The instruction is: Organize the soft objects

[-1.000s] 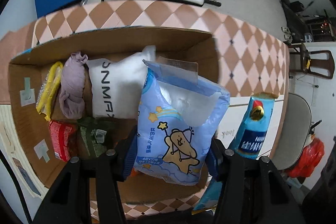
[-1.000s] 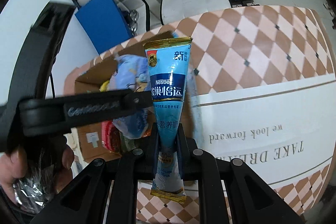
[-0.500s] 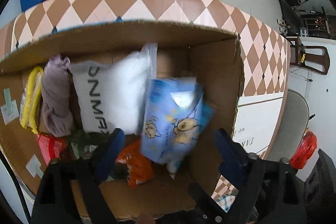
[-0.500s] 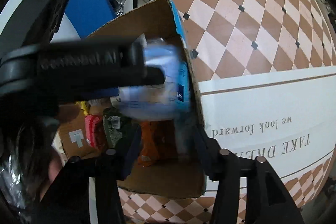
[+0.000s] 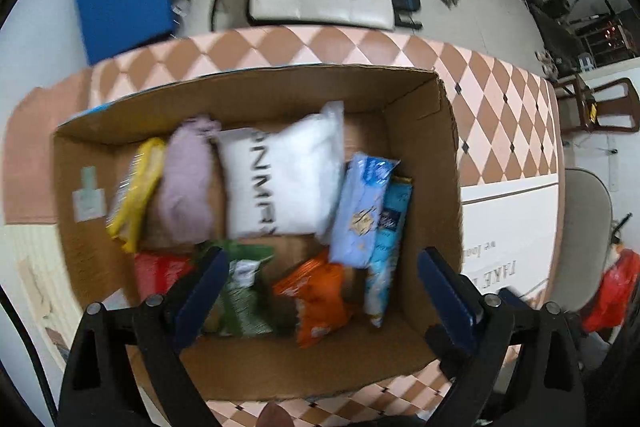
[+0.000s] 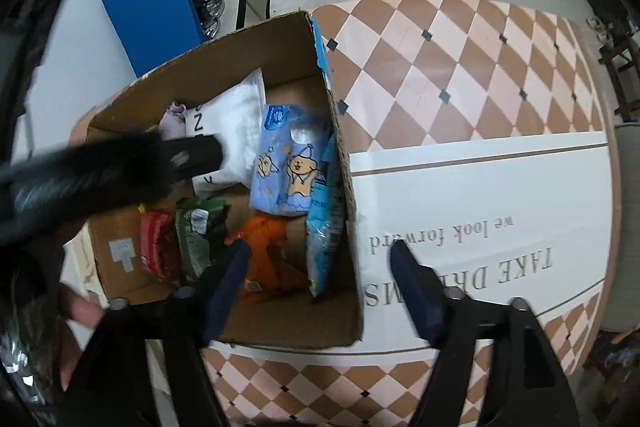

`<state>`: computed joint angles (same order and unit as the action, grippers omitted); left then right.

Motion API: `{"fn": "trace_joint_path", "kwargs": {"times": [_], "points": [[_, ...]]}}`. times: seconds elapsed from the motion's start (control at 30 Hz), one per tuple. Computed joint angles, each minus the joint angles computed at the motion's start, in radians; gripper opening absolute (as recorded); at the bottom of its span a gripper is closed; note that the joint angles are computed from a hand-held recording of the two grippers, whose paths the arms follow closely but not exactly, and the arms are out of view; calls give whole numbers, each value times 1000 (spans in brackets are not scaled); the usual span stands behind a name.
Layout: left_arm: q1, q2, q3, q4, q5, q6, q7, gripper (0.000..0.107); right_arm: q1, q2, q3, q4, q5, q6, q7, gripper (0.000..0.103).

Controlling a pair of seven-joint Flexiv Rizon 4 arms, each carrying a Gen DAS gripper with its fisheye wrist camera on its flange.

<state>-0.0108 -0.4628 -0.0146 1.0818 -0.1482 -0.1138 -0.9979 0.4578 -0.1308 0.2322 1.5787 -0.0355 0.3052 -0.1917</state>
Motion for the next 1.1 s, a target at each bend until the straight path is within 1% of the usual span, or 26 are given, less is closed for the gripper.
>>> {"fn": "trace_joint_path", "kwargs": {"times": [0.13, 0.17, 0.2, 0.3, 0.43, 0.5, 0.6, 0.77, 0.97, 1.1], "points": [[25, 110, 27, 147, -8, 125, 41, 96, 24, -1, 8, -17, -41, -57, 10, 84], [33, 131, 31, 172, -10, 144, 54, 96, 29, 2, 11, -17, -44, -61, 15, 85], [40, 163, 39, 214, -11, 186, 69, 96, 33, 4, 14, -17, -43, -63, 19, 89], [54, 231, 54, 298, -7, 294, 93, 96, 47, 7, 22, -16, -42, -62, 42, 90], [76, 283, 67, 352, -16, 359, 99, 96, 72, 14, 33, -19, -61, -82, 71, 92], [85, 303, 71, 368, -16, 382, 99, 96, 85, 15, 35, -27, -84, -102, 82, 103], [99, 325, 76, 386, -28, 395, 103, 96, 105, 7, 37, -50, -124, -132, 93, 103], [115, 366, 81, 397, -57, 385, 117, 96, 133, 4, 40, -94, -175, -179, 94, 103], [136, 428, 95, 396, -118, 353, 150, 96, 184, 18, 51, -172, -264, -276, 106, 103], [149, 469, 107, 381, -163, 317, 166, 96, 232, 25, 64, -245, -339, -365, 121, 103]]}}
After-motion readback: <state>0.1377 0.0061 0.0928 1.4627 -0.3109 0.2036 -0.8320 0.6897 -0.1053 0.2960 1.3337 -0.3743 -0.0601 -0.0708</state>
